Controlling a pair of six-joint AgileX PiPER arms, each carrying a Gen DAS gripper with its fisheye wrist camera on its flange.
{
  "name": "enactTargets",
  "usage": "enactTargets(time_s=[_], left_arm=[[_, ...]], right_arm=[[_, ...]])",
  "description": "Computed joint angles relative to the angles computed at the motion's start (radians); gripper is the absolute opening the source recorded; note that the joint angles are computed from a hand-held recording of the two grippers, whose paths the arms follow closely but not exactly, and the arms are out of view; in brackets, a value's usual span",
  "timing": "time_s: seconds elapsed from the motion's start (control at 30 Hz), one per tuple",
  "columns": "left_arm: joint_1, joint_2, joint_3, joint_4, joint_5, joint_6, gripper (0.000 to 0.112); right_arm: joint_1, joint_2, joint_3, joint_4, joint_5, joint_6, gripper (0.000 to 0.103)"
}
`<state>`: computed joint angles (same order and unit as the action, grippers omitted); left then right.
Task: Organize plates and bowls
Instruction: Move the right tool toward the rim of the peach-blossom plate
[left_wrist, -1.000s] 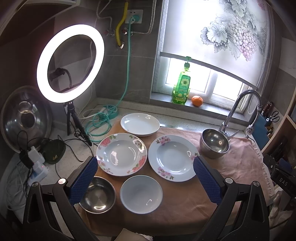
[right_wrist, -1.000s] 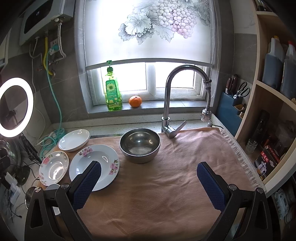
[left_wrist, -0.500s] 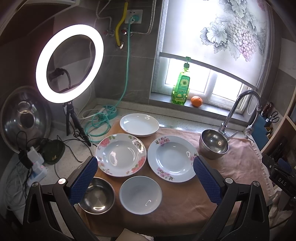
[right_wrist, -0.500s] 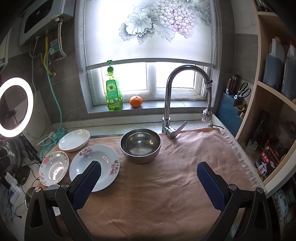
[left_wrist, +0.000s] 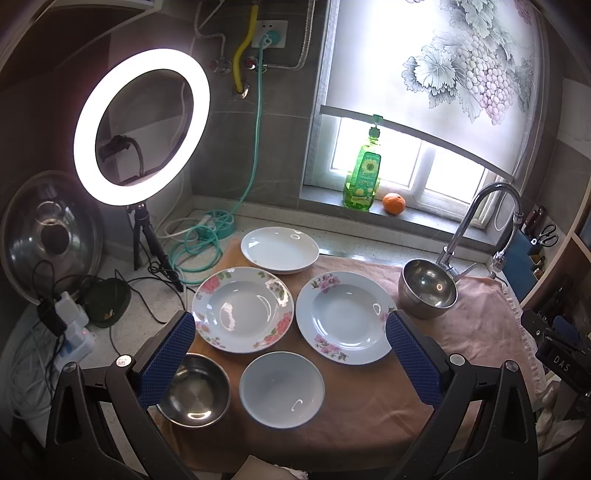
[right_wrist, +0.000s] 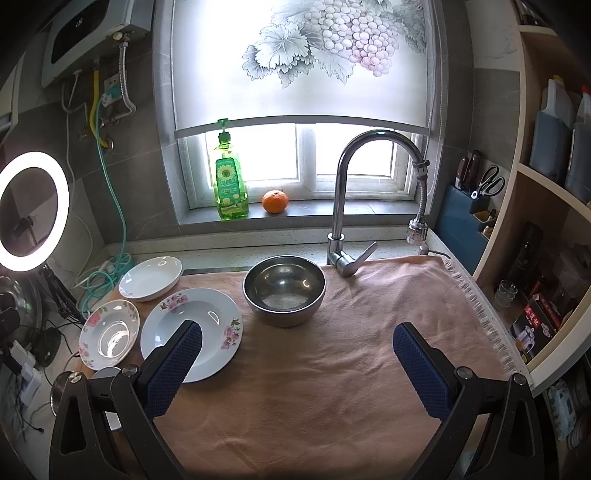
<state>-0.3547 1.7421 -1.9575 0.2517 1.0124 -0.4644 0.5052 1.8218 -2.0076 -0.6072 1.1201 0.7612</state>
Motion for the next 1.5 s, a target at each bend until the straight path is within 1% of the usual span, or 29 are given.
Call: enactTargets(time_s=[0.8,0.93,1.2,1.5], left_arm=[[0.003,-0.003,0.004,-0.008,-0.005,0.008,0.102],[0.004,-0.004,0.005,-0.007,-0.006,0.008,0.102],[0.002,-0.004,0.008,-0.006,-0.007,0.005,0.102],[0.011,0.006,0.011,-0.017,-0.009,0.012,0.102]], right_arm=[[0.000,-0.003,0.006,-0.001,0.001,0.000,0.102],[0.001,-0.013,0.034,-0.001,-0.010,0.013,0.102],[0.001,-0.014,0.042,0.000,-0.014,0.016,0.102],[-0.001,0.003,0.027,0.016,0.003,0.007,0.102]])
